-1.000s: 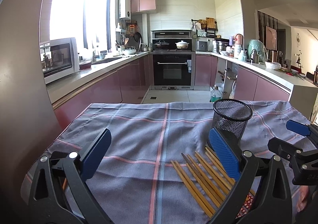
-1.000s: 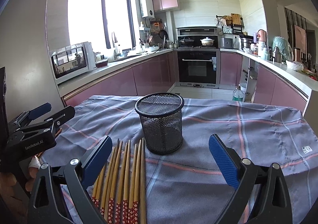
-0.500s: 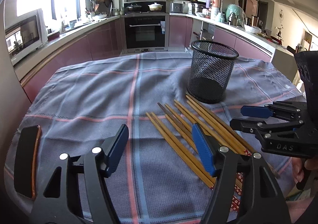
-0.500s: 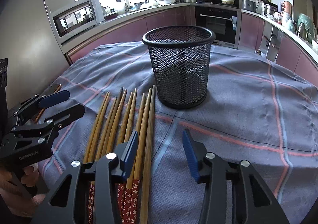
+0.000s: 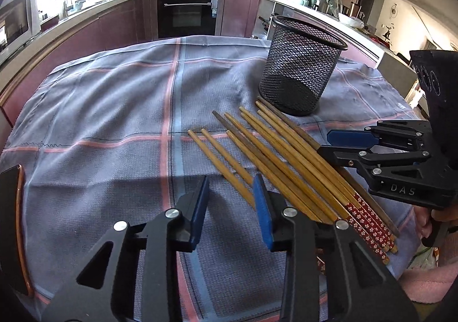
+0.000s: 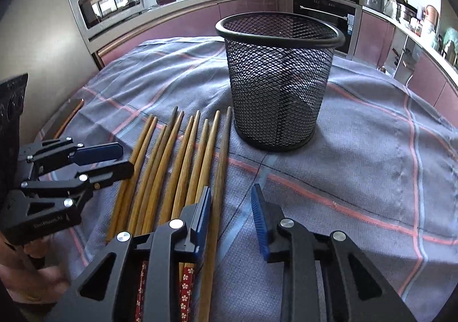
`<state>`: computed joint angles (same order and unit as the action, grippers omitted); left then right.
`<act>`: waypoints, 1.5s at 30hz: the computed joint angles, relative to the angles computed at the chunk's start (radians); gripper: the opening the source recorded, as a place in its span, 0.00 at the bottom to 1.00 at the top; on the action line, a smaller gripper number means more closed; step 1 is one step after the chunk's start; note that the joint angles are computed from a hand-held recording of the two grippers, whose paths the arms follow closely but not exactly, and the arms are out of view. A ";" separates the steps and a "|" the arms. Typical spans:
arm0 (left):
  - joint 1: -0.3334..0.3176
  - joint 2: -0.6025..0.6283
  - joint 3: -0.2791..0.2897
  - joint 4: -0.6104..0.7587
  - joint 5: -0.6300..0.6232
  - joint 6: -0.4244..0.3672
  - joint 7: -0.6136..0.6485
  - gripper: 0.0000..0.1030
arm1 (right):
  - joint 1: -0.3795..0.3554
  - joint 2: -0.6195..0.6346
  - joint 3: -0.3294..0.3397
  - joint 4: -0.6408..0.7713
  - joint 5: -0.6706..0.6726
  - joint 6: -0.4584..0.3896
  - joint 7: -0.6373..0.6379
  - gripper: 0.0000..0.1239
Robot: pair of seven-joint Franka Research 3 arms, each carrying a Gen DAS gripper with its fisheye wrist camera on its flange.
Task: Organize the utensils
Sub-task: 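Lower the right gripper onto one wooden chopstick and close while the left gripper grasps another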
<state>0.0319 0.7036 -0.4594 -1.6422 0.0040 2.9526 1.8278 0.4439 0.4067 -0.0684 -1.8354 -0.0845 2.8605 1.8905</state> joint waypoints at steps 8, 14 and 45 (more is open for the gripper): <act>0.081 0.024 -0.078 0.048 -0.082 -0.100 0.119 0.20 | -0.027 0.018 0.027 0.036 0.044 -0.035 -0.037 0.18; 0.022 0.026 -0.015 0.090 -0.101 -0.122 0.133 0.18 | -0.030 0.040 0.034 0.074 0.039 -0.052 -0.063 0.06; -0.042 0.066 0.032 0.227 -0.147 -0.282 0.174 0.23 | -0.032 0.056 0.037 0.080 0.104 -0.018 -0.128 0.06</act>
<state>-0.0104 0.7697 -0.4275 -1.4153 -0.1431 2.6704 2.0023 0.4123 0.4629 -0.0311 -1.7555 0.0191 2.8421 1.7630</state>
